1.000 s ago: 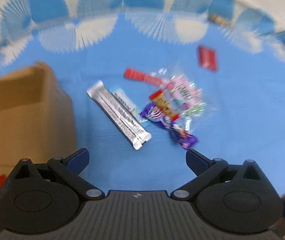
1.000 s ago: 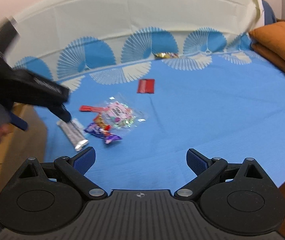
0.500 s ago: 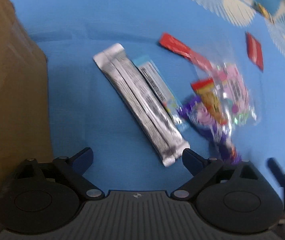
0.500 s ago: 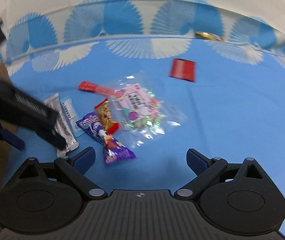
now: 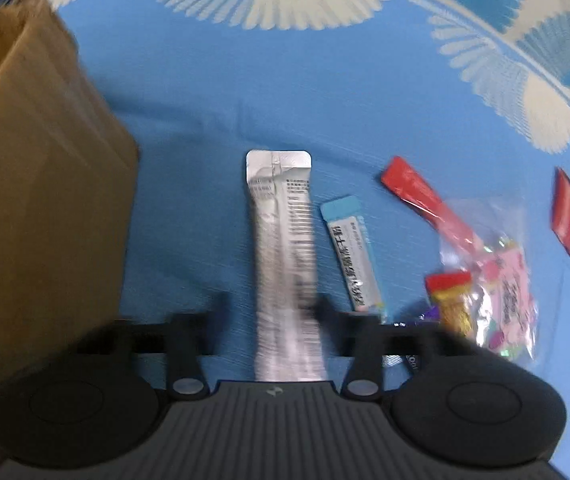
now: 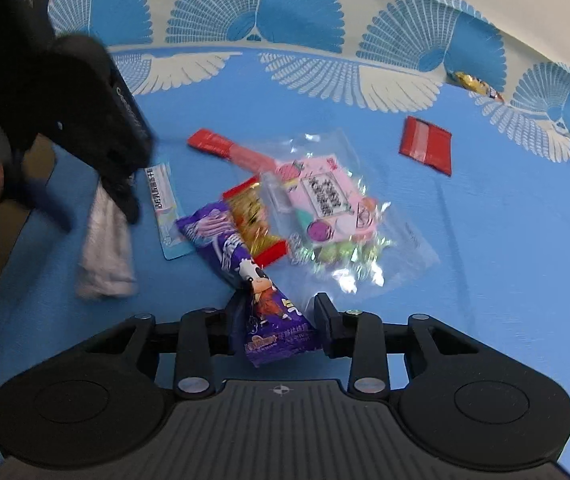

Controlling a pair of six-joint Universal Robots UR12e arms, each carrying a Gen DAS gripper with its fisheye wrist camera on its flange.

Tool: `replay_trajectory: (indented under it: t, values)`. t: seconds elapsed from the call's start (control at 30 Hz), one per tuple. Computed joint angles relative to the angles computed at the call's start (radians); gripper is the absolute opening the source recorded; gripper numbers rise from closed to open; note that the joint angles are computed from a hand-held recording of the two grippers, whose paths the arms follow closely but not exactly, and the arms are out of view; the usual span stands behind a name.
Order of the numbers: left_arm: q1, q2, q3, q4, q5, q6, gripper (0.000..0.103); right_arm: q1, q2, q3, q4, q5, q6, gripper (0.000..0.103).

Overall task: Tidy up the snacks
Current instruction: 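Grasp the white stick packet with the left tool while the right tool grasps the purple lollipop, then carry the white packet with the left tool while the right tool carries the purple lollipop toward the box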

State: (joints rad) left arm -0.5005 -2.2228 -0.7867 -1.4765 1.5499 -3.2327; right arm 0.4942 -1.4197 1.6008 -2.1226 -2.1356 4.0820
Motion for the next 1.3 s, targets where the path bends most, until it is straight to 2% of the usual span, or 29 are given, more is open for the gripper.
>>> replay_trajectory:
  t: [0.1,0.27,0.37,0.57,0.63,0.73,0.83,0.9,0.97,1.0,1.03,1.07,1.13,1.23,1.3]
  values:
    - [0.008,0.015,-0.008,-0.032,-0.036,0.038,0.028,0.013,-0.006,-0.008,0.019,0.017,0.048,0.036]
    - [0.017,0.109,-0.131,0.021,-0.068,0.148,0.027,0.043,-0.031,-0.017,0.041,0.034,0.192,0.036]
    - [0.026,0.168,-0.199,0.037,-0.093,0.179,0.027,0.06,-0.045,-0.024,0.053,0.039,0.268,0.036]
    - [0.051,0.278,-0.307,0.106,-0.125,0.258,0.027,0.108,-0.063,-0.064,0.121,-0.023,0.39,0.036]
    - [0.053,0.307,-0.337,0.146,-0.124,0.278,0.008,0.126,-0.064,-0.084,0.149,-0.049,0.417,0.036]
    - [0.074,0.351,-0.37,0.165,-0.168,0.307,0.004,0.156,-0.061,-0.117,0.199,-0.082,0.456,0.036]
    - [0.082,0.382,-0.407,0.216,-0.178,0.339,0.001,0.181,-0.052,-0.143,0.235,-0.1,0.482,0.036]
    - [0.081,0.376,-0.406,0.194,-0.194,0.367,0.001,0.185,-0.049,-0.146,0.246,-0.093,0.491,0.036]
    - [0.079,0.356,-0.389,0.111,-0.21,0.41,0.002,0.188,-0.048,-0.146,0.261,-0.08,0.509,0.036]
    - [0.079,0.347,-0.38,0.059,-0.22,0.434,0.012,0.189,-0.049,-0.143,0.266,-0.075,0.518,0.036]
    - [0.077,0.336,-0.371,0.005,-0.228,0.46,0.032,0.189,-0.05,-0.141,0.275,-0.074,0.53,0.036]
    - [0.071,0.331,-0.37,-0.032,-0.213,0.476,0.041,0.188,-0.051,-0.139,0.283,-0.07,0.541,0.036]
    - [0.056,0.337,-0.39,-0.046,-0.169,0.511,0.066,0.186,-0.06,-0.127,0.282,-0.063,0.554,0.036]
    - [0.034,0.346,-0.417,-0.043,-0.12,0.577,0.084,0.181,-0.068,-0.112,0.276,-0.057,0.551,0.036]
    - [0.015,0.34,-0.422,-0.044,-0.068,0.587,0.084,0.172,-0.073,-0.097,0.265,-0.046,0.552,0.036]
